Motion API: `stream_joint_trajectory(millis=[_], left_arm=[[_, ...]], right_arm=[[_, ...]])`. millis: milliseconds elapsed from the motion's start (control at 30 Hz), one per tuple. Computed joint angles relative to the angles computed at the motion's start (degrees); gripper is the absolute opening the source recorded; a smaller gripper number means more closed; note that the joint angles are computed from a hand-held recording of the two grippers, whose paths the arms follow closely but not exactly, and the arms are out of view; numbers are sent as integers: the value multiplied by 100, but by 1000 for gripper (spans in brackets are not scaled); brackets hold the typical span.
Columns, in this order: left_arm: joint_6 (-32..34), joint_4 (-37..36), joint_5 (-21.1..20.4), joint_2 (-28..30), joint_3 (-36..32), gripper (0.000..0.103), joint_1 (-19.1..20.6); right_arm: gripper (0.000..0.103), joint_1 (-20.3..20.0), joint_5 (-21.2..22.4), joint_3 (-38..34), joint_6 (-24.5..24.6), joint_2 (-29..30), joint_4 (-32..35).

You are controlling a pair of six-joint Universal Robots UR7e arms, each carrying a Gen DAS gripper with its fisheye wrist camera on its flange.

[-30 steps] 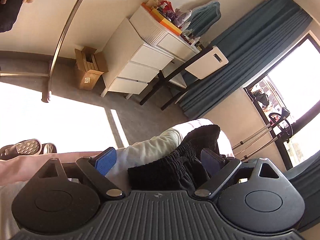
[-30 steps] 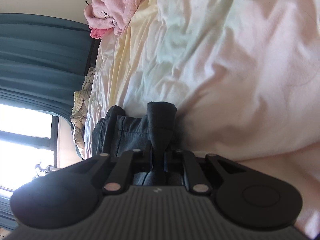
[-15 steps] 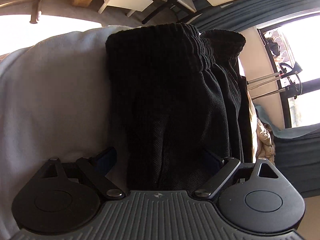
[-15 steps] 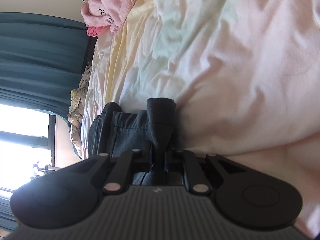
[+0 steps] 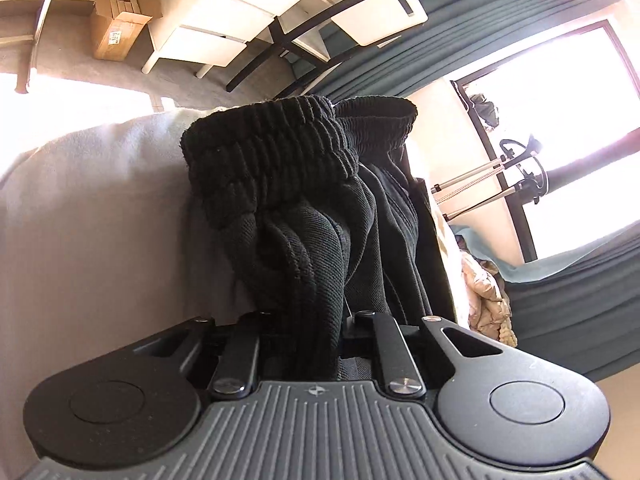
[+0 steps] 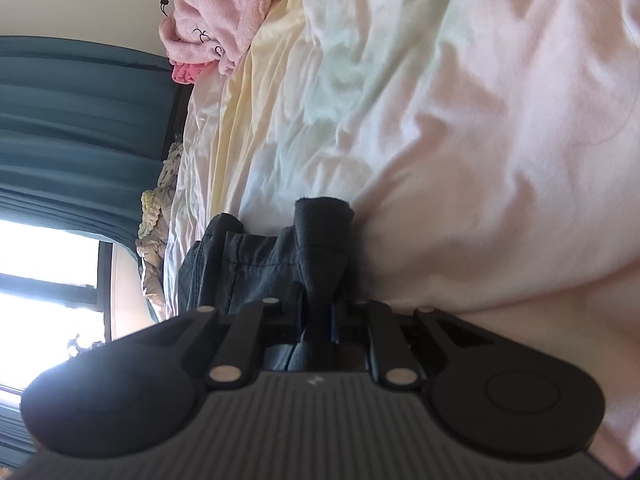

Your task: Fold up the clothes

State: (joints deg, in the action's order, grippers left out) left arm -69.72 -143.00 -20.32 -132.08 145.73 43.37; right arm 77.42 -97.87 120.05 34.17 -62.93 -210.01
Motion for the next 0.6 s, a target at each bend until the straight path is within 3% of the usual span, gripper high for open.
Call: stream_joint_trajectory(millis=[100, 167, 233, 300, 333, 400, 600], left_arm=[[208, -772, -378, 37, 126, 19, 160], [-5, -653, -517, 30, 95, 22, 284], [-266, -444, -644, 11, 40, 34, 405], [-106, -707, -1070, 63, -12, 65, 702], [93, -944, -1345, 121, -25, 69, 877], [378, -1142, -1730, 245, -68, 69, 1121], [298, -1274, -1655, 401, -48, 66, 1206]], right_arm=[[17, 9, 1, -80, -44, 10, 111], [22, 33, 4, -125, -164, 16, 179], [31, 40, 54, -155, -246, 18, 169], [32, 19, 130, -185, -222, 35, 150], [33, -2, 178, -202, -172, 49, 137], [33, -39, 229, -233, -39, 86, 113], [42, -68, 243, -381, 316, 288, -149]])
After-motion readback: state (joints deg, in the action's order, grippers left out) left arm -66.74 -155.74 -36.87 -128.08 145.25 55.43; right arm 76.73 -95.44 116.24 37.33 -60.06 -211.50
